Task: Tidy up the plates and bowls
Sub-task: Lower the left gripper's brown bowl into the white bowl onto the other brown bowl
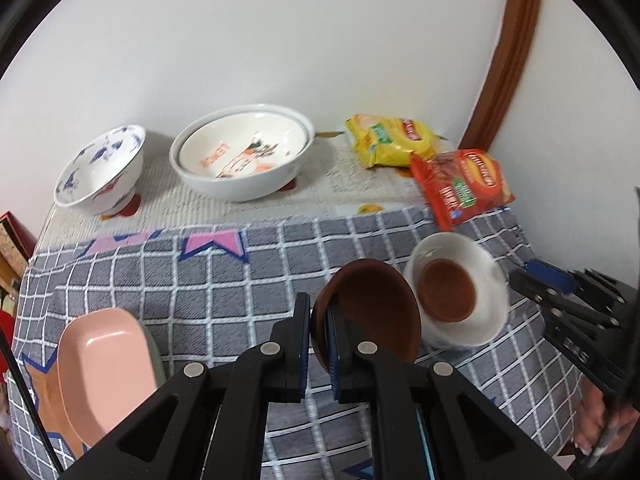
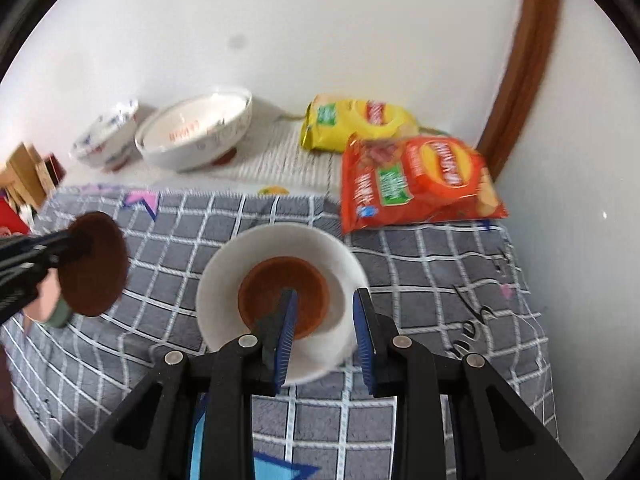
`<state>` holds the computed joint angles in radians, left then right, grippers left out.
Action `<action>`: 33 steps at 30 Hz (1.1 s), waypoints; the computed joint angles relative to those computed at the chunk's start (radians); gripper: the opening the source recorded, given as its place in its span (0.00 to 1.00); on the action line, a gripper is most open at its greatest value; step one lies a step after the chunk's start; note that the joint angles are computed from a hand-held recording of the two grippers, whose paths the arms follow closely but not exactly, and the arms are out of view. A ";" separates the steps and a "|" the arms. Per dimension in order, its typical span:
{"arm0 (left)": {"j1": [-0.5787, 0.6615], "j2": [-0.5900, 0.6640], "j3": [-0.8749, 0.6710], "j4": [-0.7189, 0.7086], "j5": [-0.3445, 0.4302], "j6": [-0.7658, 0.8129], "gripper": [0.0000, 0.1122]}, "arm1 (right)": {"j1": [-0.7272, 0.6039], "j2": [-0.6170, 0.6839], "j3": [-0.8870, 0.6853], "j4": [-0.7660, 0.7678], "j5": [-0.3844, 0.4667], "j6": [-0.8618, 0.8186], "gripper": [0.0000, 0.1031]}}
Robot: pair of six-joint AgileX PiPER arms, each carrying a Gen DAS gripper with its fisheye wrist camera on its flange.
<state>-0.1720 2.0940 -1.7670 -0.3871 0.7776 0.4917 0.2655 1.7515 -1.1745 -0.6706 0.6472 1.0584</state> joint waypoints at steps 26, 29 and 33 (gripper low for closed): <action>-0.169 0.107 -0.113 0.036 0.034 -0.133 0.07 | -0.054 -0.335 0.418 -0.146 -0.083 0.303 0.28; -0.177 0.131 -0.141 0.040 0.039 -0.141 0.07 | -0.057 -0.327 0.426 -0.163 -0.090 0.324 0.28; -0.188 0.169 -0.187 0.049 0.058 -0.151 0.07 | -0.049 -0.311 0.433 -0.206 -0.084 0.370 0.28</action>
